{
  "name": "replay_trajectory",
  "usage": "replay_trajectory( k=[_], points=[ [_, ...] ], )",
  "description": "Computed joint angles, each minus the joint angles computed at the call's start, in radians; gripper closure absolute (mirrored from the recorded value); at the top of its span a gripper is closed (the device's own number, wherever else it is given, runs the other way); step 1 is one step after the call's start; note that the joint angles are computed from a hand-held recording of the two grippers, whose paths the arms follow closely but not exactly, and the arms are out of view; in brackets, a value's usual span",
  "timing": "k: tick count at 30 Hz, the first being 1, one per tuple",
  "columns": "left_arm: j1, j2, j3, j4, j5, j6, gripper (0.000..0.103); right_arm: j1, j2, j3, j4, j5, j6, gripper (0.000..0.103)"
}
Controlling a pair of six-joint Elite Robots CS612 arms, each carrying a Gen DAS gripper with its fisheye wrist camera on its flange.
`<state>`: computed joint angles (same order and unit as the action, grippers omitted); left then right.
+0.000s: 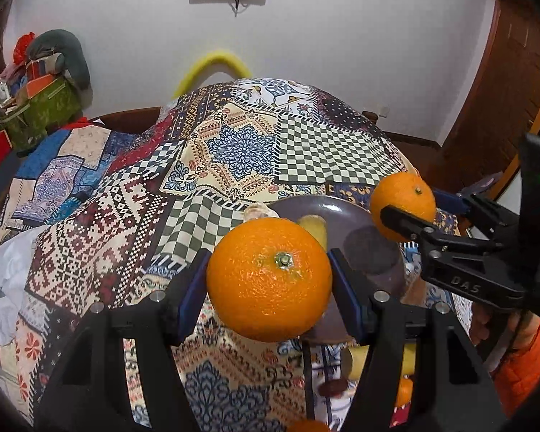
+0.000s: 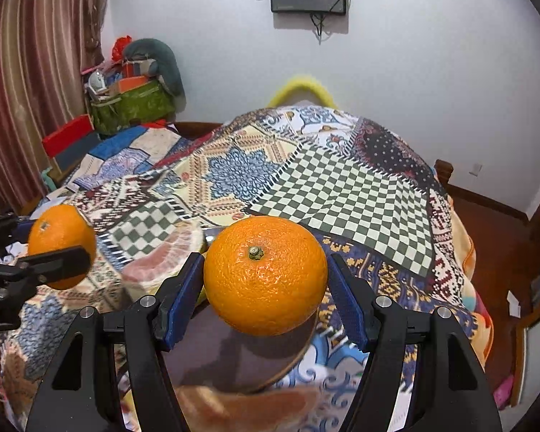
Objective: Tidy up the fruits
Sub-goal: 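Carry orange to plate and release with right tool while left carries its orange over plate, then lower held large orange onto plate with left tool and open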
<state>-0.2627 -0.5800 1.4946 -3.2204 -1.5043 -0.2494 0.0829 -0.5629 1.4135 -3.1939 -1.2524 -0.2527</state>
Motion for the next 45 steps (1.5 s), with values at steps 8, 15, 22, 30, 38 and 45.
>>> replay_trajectory(
  k=[8,15,22,30,38,45],
  points=[
    [0.007,0.035,-0.061,0.057,0.002,0.004,0.039,0.008,0.044,-0.091,0.128,-0.017,-0.033,0.037],
    [0.010,0.056,-0.090,0.093,-0.008,0.006,0.039,0.015,0.078,-0.164,0.258,-0.034,-0.074,0.037],
    [0.005,0.063,-0.102,0.113,-0.003,0.014,0.039,0.023,0.079,-0.174,0.306,-0.066,-0.124,0.035],
    [-0.008,0.043,-0.075,0.106,-0.006,0.020,0.039,0.002,0.040,-0.122,0.282,-0.040,-0.076,0.034],
    [-0.034,0.027,-0.065,0.123,-0.011,0.028,0.039,-0.024,-0.022,0.001,0.128,-0.058,-0.067,0.029],
    [-0.051,0.040,-0.099,0.182,-0.020,0.039,0.039,-0.037,-0.049,0.072,0.021,-0.077,-0.091,0.029]
  ],
)
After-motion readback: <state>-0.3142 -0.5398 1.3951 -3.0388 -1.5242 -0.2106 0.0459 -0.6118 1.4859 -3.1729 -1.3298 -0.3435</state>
